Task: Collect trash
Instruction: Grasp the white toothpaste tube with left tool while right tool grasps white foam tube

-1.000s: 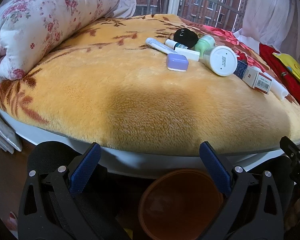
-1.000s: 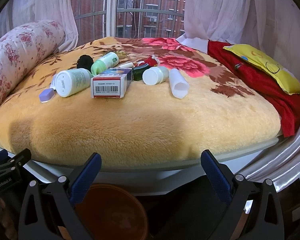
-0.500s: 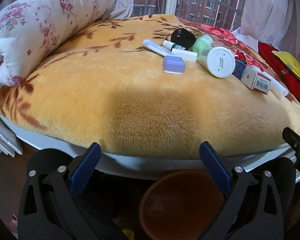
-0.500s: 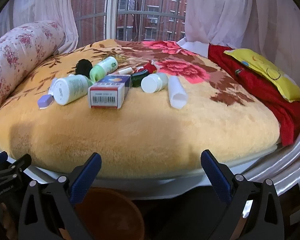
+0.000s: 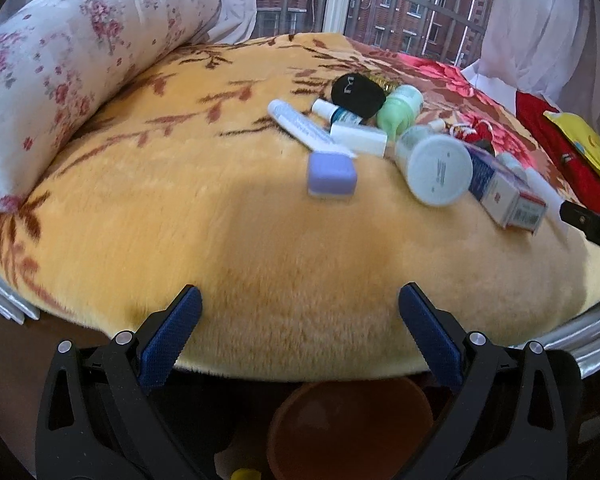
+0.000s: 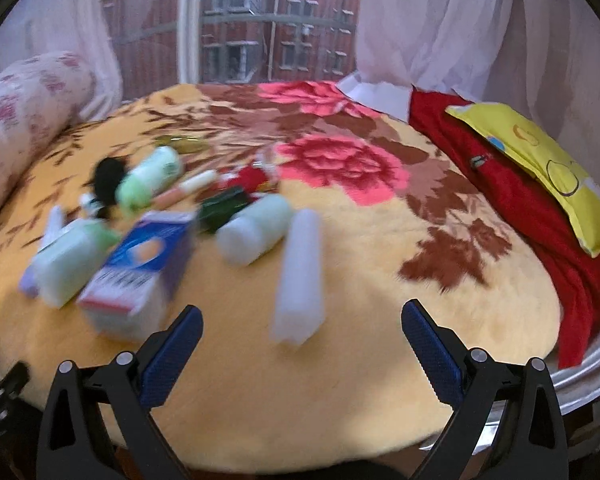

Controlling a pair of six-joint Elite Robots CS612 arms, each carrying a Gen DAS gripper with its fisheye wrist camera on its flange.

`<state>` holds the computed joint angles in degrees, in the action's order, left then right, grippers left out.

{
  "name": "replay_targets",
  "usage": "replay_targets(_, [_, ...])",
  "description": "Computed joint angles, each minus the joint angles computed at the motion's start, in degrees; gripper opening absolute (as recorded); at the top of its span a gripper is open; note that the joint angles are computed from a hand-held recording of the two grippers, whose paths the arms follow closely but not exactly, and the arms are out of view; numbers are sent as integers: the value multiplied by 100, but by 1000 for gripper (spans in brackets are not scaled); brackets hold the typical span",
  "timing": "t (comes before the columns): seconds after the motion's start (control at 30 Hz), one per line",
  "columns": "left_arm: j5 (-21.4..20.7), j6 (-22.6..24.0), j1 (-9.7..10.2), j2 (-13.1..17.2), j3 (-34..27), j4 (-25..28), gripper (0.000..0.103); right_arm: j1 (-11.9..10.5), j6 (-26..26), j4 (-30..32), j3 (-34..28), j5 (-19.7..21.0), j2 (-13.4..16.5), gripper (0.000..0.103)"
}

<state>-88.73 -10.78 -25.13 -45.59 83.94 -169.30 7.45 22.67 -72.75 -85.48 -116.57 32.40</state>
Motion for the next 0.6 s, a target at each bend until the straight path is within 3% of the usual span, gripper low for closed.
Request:
replay_targets(0.27, [14,101,12,128,-263,46,96,-327,-12,171,475,574,-276,95])
replay_targets(0.4, [43,173,14,164,-323,60,96,-488,107,505,831,1322,-434,61])
replay_targets(0.43, [45,196,15,170,-338,74,96,-516,109,596,928,1508,-466,56])
replay_targets(0.5, [26,204,28,181,-368,115,96,-491,-9,542,1036,1425,-470,51])
replay_targets(0.53, [1,195,38,187,-396,165,96,-487,-125,444,1025,1453,-447,36])
replay_targets(0.6, [-56,190,57,197,-448,255,96,-490,-195,319,913,1571,-385,23])
